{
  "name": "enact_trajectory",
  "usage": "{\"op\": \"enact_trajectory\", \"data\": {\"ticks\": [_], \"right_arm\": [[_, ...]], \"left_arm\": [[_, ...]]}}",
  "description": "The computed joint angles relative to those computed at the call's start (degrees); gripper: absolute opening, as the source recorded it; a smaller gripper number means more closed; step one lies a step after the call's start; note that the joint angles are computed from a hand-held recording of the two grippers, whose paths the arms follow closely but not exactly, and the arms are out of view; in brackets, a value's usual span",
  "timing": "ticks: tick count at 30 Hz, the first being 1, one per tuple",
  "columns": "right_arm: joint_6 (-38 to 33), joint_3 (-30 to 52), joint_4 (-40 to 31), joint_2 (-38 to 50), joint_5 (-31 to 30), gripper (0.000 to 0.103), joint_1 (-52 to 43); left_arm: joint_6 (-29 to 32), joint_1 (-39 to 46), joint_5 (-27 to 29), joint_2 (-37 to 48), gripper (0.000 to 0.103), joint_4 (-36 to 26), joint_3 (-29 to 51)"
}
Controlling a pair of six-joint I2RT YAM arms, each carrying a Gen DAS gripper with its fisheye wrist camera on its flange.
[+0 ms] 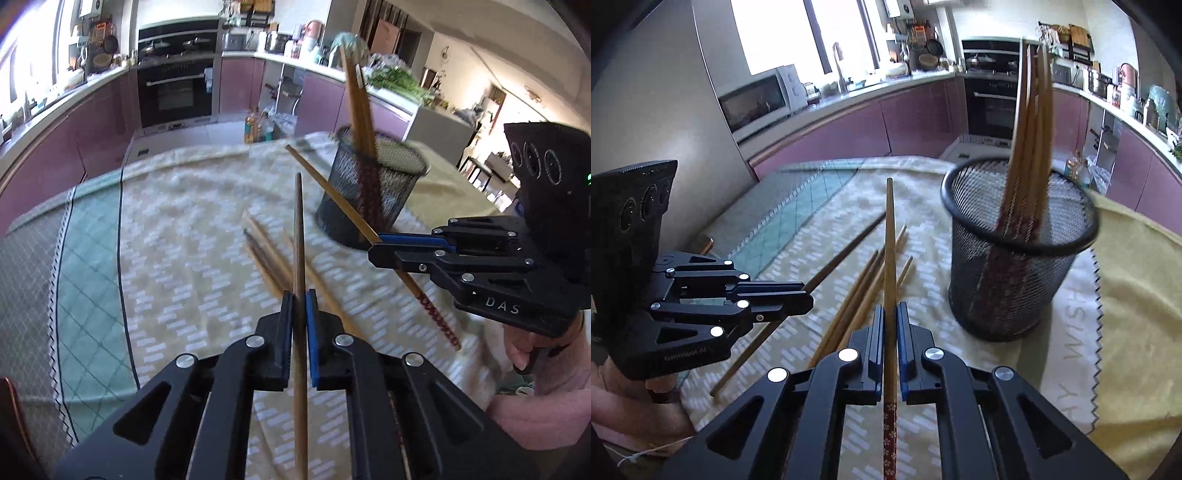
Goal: Organize utensils
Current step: 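Raise the chopstick upright with the right gripper and drop it into the mesh cup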
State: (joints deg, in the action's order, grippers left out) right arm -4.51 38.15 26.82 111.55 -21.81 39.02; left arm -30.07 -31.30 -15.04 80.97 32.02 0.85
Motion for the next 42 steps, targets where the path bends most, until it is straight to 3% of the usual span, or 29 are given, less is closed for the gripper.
{"op": "enact_trajectory", "data": {"ticks": [6,11,13,25,35,42], "right_arm": [[0.6,-5.2,3.0,-8.8,-2.1,0.006,-3.7],[2.3,-6.7,5.0,-12.6,-5.2,0.006,-7.3],[2.7,-6.6,5.4,-13.2,-5.9,0.006,-8.2],[7.2,-3.0,10.7,-12.3,-6.4,0.006,-11.9],[10.9,-0.4,19.8,-9.2,-2.6,0.006,-11.3],[11.0,3.6,21.0,-3.9,1.7,0.006,-9.0]], "left_arm": [[2.8,-1.1,-0.6,-28.2,0.008,-21.3,1.3],[4.8,-1.9,-0.9,-41.8,0.008,-33.0,4.8],[5.8,-1.3,0.0,-44.6,0.008,-35.0,5.8],[10.3,3.2,2.0,-37.7,0.008,-29.7,15.0],[13.0,4.9,2.0,-28.0,0.008,-23.9,22.2],[13.2,3.6,-1.1,-17.9,0.007,-18.4,24.4]]}}
